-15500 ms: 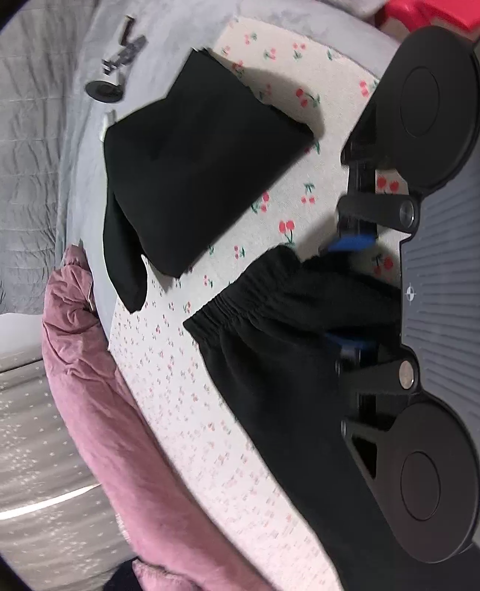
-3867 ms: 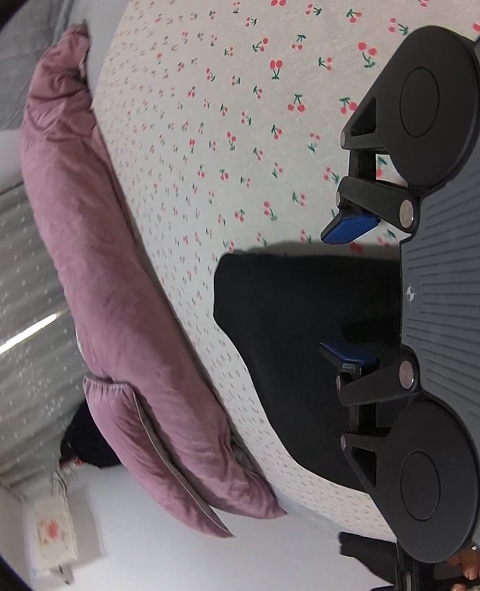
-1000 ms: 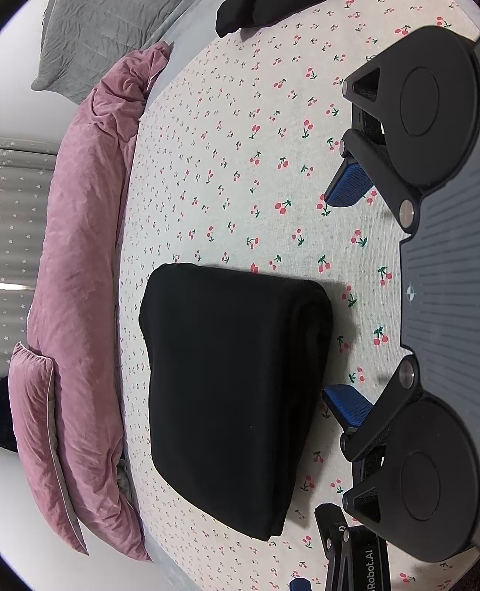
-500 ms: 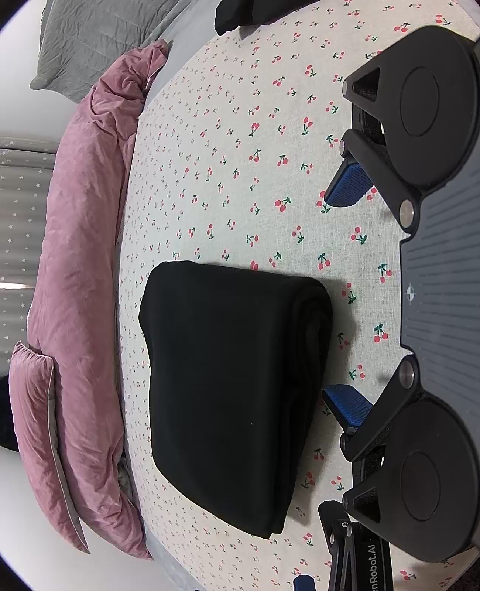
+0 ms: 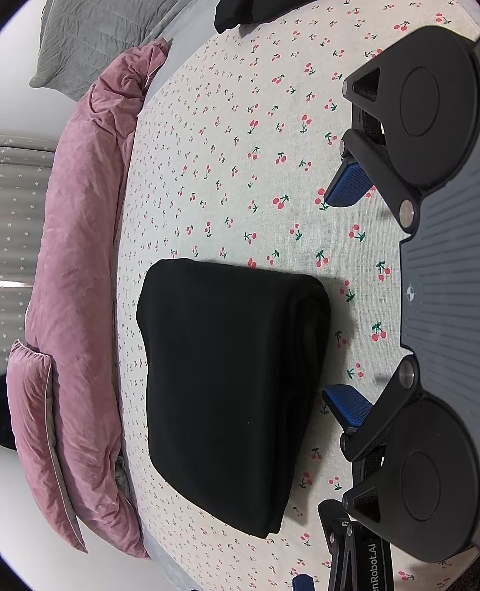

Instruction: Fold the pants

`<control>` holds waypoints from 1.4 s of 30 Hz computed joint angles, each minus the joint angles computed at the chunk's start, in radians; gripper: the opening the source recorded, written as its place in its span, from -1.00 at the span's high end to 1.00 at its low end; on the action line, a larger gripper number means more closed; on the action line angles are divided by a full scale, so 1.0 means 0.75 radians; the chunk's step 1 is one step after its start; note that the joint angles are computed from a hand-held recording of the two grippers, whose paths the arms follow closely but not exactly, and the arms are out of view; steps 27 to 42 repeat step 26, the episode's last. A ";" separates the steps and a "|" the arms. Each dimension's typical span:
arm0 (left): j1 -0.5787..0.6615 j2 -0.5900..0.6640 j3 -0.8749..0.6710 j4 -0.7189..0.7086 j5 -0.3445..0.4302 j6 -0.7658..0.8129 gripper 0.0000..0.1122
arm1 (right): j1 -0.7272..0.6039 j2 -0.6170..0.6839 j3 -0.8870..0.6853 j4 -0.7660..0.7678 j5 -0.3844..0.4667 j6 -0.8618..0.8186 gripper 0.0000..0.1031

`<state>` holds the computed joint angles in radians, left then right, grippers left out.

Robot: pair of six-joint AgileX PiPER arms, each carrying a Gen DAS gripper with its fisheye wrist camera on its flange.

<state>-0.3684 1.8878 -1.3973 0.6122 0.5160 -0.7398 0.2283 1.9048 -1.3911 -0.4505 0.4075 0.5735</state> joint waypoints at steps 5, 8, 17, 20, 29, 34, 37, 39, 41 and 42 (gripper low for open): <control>-0.003 0.001 0.003 0.006 -0.001 -0.010 -0.83 | -0.001 0.002 -0.004 0.011 0.003 -0.013 -0.98; -0.002 0.001 0.002 0.001 0.000 -0.007 -0.83 | -0.002 0.003 -0.004 0.019 0.003 -0.023 -0.98; 0.001 0.009 -0.006 -0.024 0.001 0.012 -0.83 | -0.001 0.007 -0.007 0.030 0.006 -0.034 -0.98; 0.006 0.011 -0.008 -0.039 -0.002 0.028 -0.83 | -0.003 0.011 -0.010 0.042 0.005 -0.051 -0.98; 0.030 -0.016 0.028 -0.099 -0.078 0.086 -0.83 | -0.007 0.025 -0.025 0.064 0.011 -0.074 -0.98; 0.030 -0.016 0.028 -0.099 -0.078 0.086 -0.83 | -0.007 0.025 -0.025 0.064 0.011 -0.074 -0.98; 0.030 -0.016 0.028 -0.099 -0.078 0.086 -0.83 | -0.007 0.025 -0.025 0.064 0.011 -0.074 -0.98; 0.030 -0.016 0.028 -0.099 -0.078 0.086 -0.83 | -0.007 0.025 -0.025 0.064 0.011 -0.074 -0.98; 0.030 -0.016 0.028 -0.099 -0.078 0.086 -0.83 | -0.007 0.025 -0.025 0.064 0.011 -0.074 -0.98; 0.030 -0.016 0.028 -0.099 -0.078 0.086 -0.83 | -0.007 0.025 -0.025 0.064 0.011 -0.074 -0.98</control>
